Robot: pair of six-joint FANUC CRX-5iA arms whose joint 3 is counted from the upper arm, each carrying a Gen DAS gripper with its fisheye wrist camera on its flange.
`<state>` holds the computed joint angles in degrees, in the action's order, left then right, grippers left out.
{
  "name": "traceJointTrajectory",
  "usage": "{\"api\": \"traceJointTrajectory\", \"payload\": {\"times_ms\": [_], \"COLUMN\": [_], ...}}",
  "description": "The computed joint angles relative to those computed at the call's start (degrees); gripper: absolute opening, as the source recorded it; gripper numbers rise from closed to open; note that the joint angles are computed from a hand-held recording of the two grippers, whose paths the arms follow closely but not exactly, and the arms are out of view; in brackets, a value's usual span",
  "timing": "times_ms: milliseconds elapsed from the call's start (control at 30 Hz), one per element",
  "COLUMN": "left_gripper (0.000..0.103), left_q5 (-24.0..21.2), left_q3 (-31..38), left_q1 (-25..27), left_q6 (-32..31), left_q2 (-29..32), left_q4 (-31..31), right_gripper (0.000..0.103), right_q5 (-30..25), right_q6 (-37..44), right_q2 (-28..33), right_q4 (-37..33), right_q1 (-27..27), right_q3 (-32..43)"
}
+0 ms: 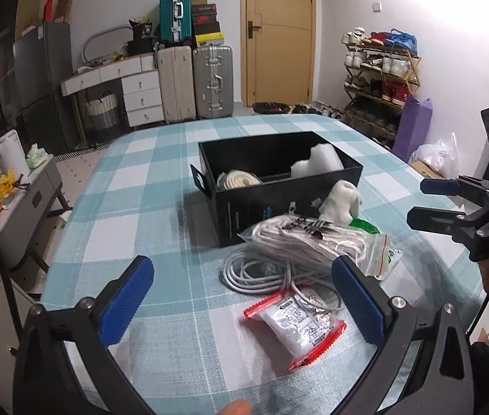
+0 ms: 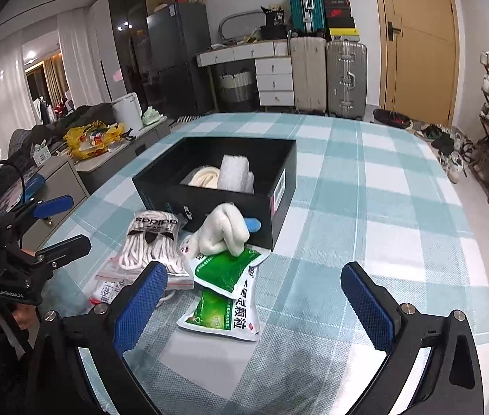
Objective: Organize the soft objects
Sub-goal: 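Withdraw both tools from the box back over the remaining packets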
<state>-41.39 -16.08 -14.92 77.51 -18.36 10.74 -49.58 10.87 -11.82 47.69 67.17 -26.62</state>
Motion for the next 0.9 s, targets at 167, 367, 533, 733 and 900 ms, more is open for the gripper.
{"api": "traceJointTrajectory", "payload": {"times_ms": [167, 367, 533, 733, 900], "left_gripper": [0.103, 0.103, 0.103, 0.103, 0.103], "left_q5": [-2.23, -3.84, -5.30, -7.28, -8.12], "left_q3": [0.54, 1.30, 2.27, 2.80, 3.18], "left_q1": [0.14, -0.79, -1.90, -1.97, -2.60], "left_q6": [-3.20, -3.44, -3.30, -4.18, -4.26], "left_q2": [0.70, 1.31, 2.07, 3.12, 3.66], "left_q4": [1.08, -0.16, -2.05, -1.89, -2.18], "right_gripper": [0.102, 0.102, 0.102, 0.102, 0.102], "right_q5": [0.47, 1.14, 0.49, -1.87, -3.92], "right_q6": [3.59, 5.82, 8.99, 11.39, 10.00], "right_q2": [0.52, 0.69, 2.13, 4.84, 7.53], "right_q4": [-2.29, -4.75, -7.96, -11.30, -10.81], "right_q1": [0.14, 0.00, -0.28, -0.51, -0.54], "right_q3": [0.69, 1.17, 2.76, 4.90, 6.43]}}
